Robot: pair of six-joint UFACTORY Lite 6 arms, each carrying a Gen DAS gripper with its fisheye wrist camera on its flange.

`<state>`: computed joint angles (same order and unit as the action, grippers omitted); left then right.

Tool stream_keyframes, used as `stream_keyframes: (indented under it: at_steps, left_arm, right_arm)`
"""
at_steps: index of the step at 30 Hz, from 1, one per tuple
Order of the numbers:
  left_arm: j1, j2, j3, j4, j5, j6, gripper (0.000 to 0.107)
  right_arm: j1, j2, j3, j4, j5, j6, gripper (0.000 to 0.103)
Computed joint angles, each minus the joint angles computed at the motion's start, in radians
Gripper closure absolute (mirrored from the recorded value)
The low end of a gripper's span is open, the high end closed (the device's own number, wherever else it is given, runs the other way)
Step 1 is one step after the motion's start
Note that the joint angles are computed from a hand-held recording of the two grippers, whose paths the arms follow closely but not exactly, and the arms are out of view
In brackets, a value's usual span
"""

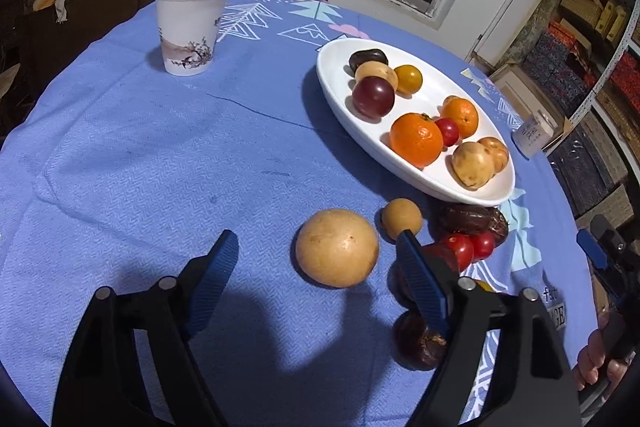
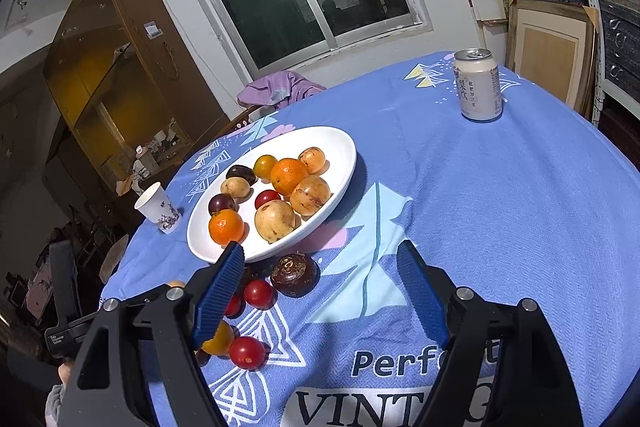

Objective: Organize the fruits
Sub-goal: 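Grasp the pale brown round fruit with the left tool while the right tool grasps a red cherry tomato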

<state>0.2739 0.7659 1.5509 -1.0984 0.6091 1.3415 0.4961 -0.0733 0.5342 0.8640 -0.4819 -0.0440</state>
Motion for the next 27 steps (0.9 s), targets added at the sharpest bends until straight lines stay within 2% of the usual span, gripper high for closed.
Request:
stream_keyframes:
  at_steps: [3,8,12,14,16,18,23,27]
  left_arm:
    - [-0.022,0.036,0.04,0.07,0.002,-0.074,0.043]
    - [-0.069,-0.001,-0.025,0.017,-0.089,0.0,0.048]
    - [-0.118,-0.064,-0.145,-0.182,-0.252,0.275,0.051]
    - [-0.129,-0.096,-0.195,-0.307,-0.286,0.433,0.061]
    - [-0.12,-0.11,-0.214,-0.358,-0.309,0.484,0.061]
    - [-0.076,-0.095,-0.186,-0.286,-0.279,0.401,0.061]
    - [0.009,-0.067,-0.121,-0.206,-0.231,0.252,0.061]
    - [0.03,-0.038,-0.076,-0.125,-0.197,0.152,0.061]
  right_arm:
    - [-0.004,-0.002,-0.003,-0.001,0.003,0.001,0.023]
    - [-0.001,0.009,0.004,0.004,0.006,-0.003,0.023]
    - [0.002,0.027,0.019,0.01,0.015,-0.017,0.023]
    - [0.005,0.041,0.031,0.013,0.026,-0.032,0.023]
    - [0.019,0.073,0.058,0.024,0.041,-0.067,0.023]
    - [0.04,0.115,0.096,0.036,0.065,-0.118,0.023]
    - [0.175,0.24,0.214,0.266,0.05,-0.46,0.026]
    - [0.263,0.32,0.275,0.423,0.027,-0.677,0.041]
